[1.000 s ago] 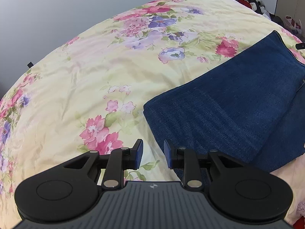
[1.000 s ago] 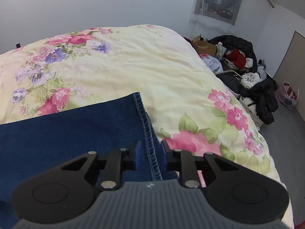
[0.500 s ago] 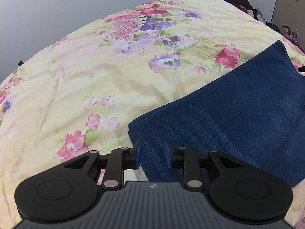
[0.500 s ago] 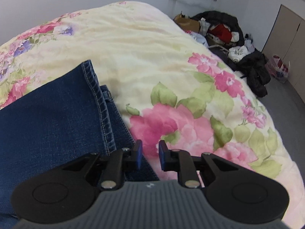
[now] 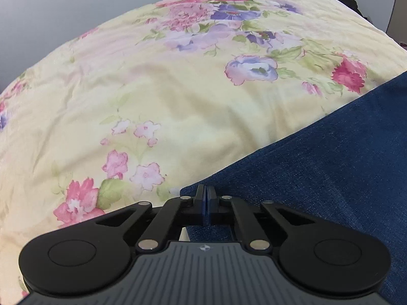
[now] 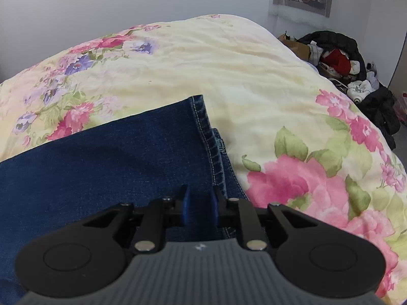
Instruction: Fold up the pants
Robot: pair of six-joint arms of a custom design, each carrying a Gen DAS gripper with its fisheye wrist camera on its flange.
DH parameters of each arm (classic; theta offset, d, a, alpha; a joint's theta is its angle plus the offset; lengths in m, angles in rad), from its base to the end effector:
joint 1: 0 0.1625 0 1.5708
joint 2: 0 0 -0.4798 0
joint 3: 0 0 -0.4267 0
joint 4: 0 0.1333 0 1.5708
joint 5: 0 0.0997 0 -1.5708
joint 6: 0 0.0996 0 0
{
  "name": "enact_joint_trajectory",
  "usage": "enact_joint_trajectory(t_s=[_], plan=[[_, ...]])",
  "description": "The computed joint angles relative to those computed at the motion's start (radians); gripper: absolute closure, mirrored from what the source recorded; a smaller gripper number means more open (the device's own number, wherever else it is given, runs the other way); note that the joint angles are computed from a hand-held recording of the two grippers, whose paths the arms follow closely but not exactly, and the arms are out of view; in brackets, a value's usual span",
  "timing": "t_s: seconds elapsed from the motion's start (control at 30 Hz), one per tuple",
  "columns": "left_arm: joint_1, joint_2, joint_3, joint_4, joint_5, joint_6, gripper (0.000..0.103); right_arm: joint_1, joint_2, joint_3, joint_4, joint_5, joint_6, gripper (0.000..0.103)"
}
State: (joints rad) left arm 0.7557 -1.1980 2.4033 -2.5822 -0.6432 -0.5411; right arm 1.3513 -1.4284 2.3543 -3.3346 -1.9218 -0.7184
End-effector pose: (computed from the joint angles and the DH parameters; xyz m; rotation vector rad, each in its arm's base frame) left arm -0.1549 -0.4387 0.1330 0.4159 2.2147 -0.5358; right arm -0.0037 -0.4713 0.3080 0.4021 -2.3333 0.7484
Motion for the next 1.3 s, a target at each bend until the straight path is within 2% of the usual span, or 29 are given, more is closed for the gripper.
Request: enact_joint_trajectory(t_s=[0.13,0.3,0.47,0.57,0.7,0.8,0.87,0.97,1.07,1.13,1.17,1.23,1.3], plan=[[-0.001,0.039,0.008,-0.033,0.027,0.011,0.097,-0.003,0.01,0.0,-0.008,-0.007,-0.027,0.093],[-0.08,-0.044,0.022,0.119,0.044,-0.106,0.097,0.041,0.013,-0.002,-0.022,-0.083,0.001,0.092],[-0.21,-0.176,0.098,0.224,-0.061,-0.181,0.097,0.043,-0.096,0.079,-0.004,-0.025,-0.02,0.09],[-0.274,-0.206,0.134,0.279,-0.134,-0.24,0.097,0.025,-0.173,0.125,0.057,0.005,-0.015,0.09],[-0.322,-0.203,0.18,0.313,-0.186,-0.323,0.101,-0.005,-0.228,0.174,0.056,0.031,-0.038,0.091],[-0.324,-0.213,0.206,0.308,-0.239,-0.374,0.102,-0.035,-0.256,0.183,0.088,0.059,0.005,0.09],[-0.344,-0.203,0.213,0.331,-0.239,-0.383,0.102,-0.051,-0.26,0.182,0.104,0.076,0.025,0.089],[-0.345,-0.206,0.185,0.388,-0.253,-0.433,0.102,-0.042,-0.253,0.178,0.106,0.056,0.054,0.088],[-0.372,-0.23,0.166,0.454,-0.278,-0.438,0.102,-0.025,-0.292,0.177,0.152,0.042,0.084,0.082],[-0.395,-0.262,0.162,0.481,-0.28,-0.45,0.097,-0.036,-0.357,0.187,0.196,0.076,0.095,0.061],[-0.402,-0.272,0.159,0.488,-0.274,-0.462,0.094,-0.047,-0.389,0.188,0.222,0.095,0.108,0.058],[-0.411,-0.279,0.152,0.483,-0.253,-0.481,0.094,-0.089,-0.461,0.184,0.297,0.154,0.158,0.049],[-0.411,-0.275,0.149,0.434,-0.231,-0.487,0.094,-0.168,-0.535,0.176,0.39,0.259,0.233,0.043]])
